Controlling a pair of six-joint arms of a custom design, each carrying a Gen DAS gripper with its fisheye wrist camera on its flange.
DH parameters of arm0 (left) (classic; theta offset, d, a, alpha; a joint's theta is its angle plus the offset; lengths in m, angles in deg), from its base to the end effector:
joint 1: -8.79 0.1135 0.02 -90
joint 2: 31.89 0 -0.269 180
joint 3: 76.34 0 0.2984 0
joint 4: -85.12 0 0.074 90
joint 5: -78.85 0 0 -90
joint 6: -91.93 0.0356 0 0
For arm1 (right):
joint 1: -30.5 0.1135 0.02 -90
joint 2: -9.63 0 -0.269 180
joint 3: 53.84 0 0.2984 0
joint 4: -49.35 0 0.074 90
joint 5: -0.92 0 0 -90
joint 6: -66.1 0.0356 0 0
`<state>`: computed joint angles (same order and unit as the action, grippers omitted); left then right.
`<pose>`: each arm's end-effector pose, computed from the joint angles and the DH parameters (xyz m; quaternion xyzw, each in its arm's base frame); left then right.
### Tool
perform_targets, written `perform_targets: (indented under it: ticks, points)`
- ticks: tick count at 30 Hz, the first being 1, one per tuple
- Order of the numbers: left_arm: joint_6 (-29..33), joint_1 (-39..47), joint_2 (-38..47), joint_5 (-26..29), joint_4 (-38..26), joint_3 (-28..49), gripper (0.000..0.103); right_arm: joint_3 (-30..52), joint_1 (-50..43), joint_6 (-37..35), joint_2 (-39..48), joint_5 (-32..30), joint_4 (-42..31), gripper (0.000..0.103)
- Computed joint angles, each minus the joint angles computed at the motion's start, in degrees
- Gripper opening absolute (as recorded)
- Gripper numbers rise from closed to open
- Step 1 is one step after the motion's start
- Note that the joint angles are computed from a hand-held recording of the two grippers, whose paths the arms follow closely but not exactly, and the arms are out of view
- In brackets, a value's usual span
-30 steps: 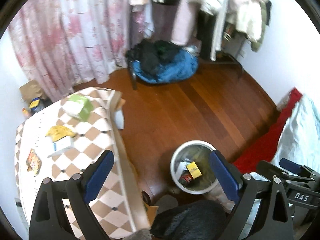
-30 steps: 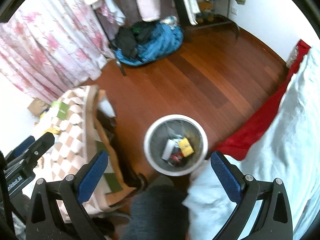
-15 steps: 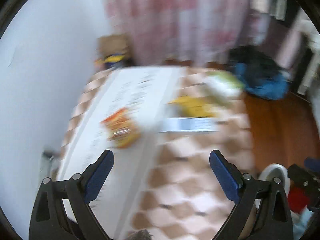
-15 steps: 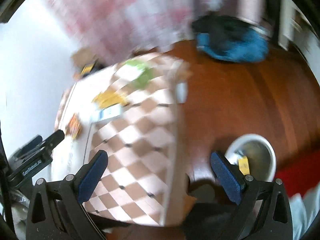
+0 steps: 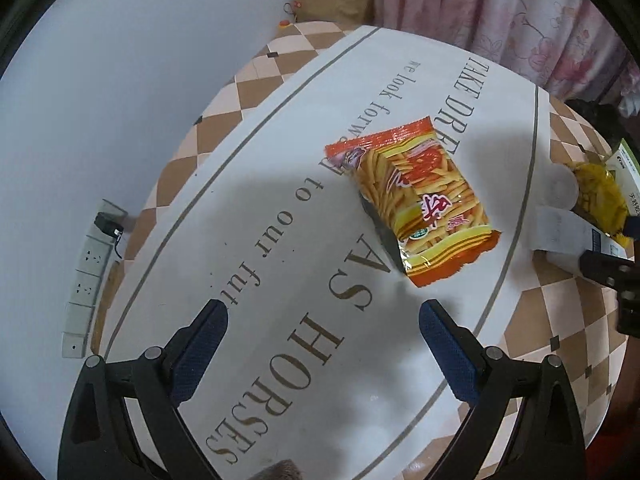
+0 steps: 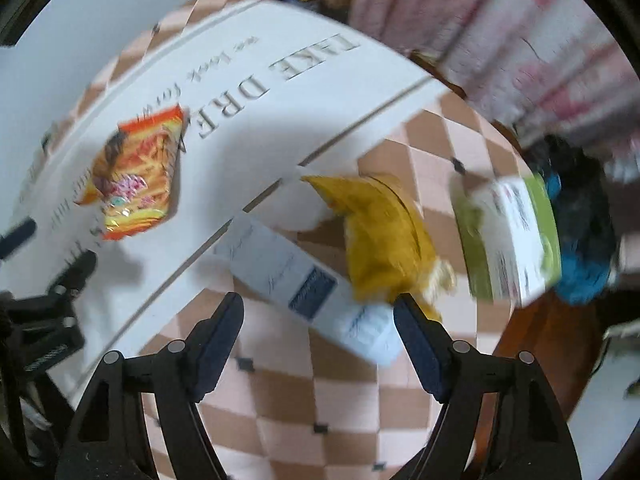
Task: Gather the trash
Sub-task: 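Grasp the orange snack bag with the left gripper while the right grasps the white oligopeptides box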
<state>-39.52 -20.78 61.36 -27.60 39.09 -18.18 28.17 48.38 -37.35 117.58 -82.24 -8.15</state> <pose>0.2625 -0.1374 0.1037 -0.1131 0.9803 0.0716 0.1452 0.3665 0.1138 0.1302 -0.2658 0.9605 -0.0573 0.0594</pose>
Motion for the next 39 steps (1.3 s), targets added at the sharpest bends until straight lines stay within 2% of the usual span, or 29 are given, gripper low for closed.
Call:
perform_targets:
  ticks: [5,6,9,12,14,15,16,17,20,23,24,25,26,27,28,29,30,31,32,39]
  points:
    - [1.6,1.5,-0.7,0.3,0.5,-0.2,0.098,5.3,-0.3,0.8,7.3,-0.6,-3.2,0.077]
    - [1.9,2.1,-1.3,0.4,0.7,-0.4,0.098,5.5,-0.6,1.7,7.6,-1.3,-3.3,0.066]
    - [2.7,4.2,-3.8,1.8,1.1,-1.2,0.098,6.0,-3.5,9.2,7.7,-6.9,-6.5,0.058]
    - [3.7,7.2,-5.8,5.6,2.5,-1.5,0.098,3.1,-7.9,16.8,5.0,-13.9,-6.7,0.057]
    - [4.1,8.9,-6.2,8.5,3.9,-1.5,0.098,0.5,-11.2,21.0,3.1,-21.1,-5.2,0.058]
    - [4.2,9.9,-5.9,10.3,4.8,-1.2,0.097,-0.4,-12.6,21.8,2.7,-24.6,-4.5,0.065]
    - [4.2,10.4,-5.2,11.6,5.3,-0.7,0.097,-1.5,-13.8,22.2,2.1,-27.7,-3.6,0.079]
    - [4.3,11.0,-4.1,13.2,6.3,-0.1,0.097,-2.8,-14.6,22.6,1.3,-29.4,-2.4,0.083]
    - [4.9,12.4,2.6,18.3,8.7,4.0,0.097,-5.0,-14.3,21.8,-0.7,-27.5,-0.3,0.084]
    - [5.5,12.3,9.3,19.8,9.2,8.6,0.095,-8.5,-12.3,20.8,-3.9,-22.2,2.5,0.083]
    - [6.0,12.0,10.7,19.6,9.2,9.7,0.091,-9.7,-11.7,20.5,-5.0,-20.9,3.6,0.083]
    - [6.8,11.4,12.3,18.4,8.6,11.2,0.073,-10.7,-11.0,20.9,-5.8,-19.8,4.5,0.081]
    - [7.7,10.6,13.3,16.5,7.5,12.5,0.067,-10.8,-10.2,21.2,-6.1,-18.3,5.1,0.077]
    - [8.5,9.9,13.2,15.6,7.7,12.7,0.059,-11.2,-9.4,21.4,-6.2,-17.2,5.7,0.066]
    - [9.6,9.3,13.2,14.9,7.4,13.0,0.034,-11.4,-8.3,22.0,-5.6,-15.9,6.6,0.057]
    - [10.4,8.7,13.3,13.6,6.3,13.6,0.025,-11.5,-7.8,22.3,-5.1,-15.3,7.2,0.056]
    - [11.0,8.2,12.7,12.8,6.1,13.3,0.023,-11.8,-7.4,22.6,-5.0,-14.4,7.6,0.054]
    - [11.4,8.0,12.1,12.7,6.2,12.8,0.010,-12.3,-6.8,22.5,-5.4,-12.9,8.0,0.052]
    - [11.9,7.7,11.3,12.2,6.0,12.3,0.007,-12.4,-6.3,22.6,-5.5,-12.5,8.2,0.052]
    - [14.1,3.5,1.4,4.2,5.1,5.6,0.005,-18.1,-4.9,23.9,-12.6,-12.4,9.5,0.049]
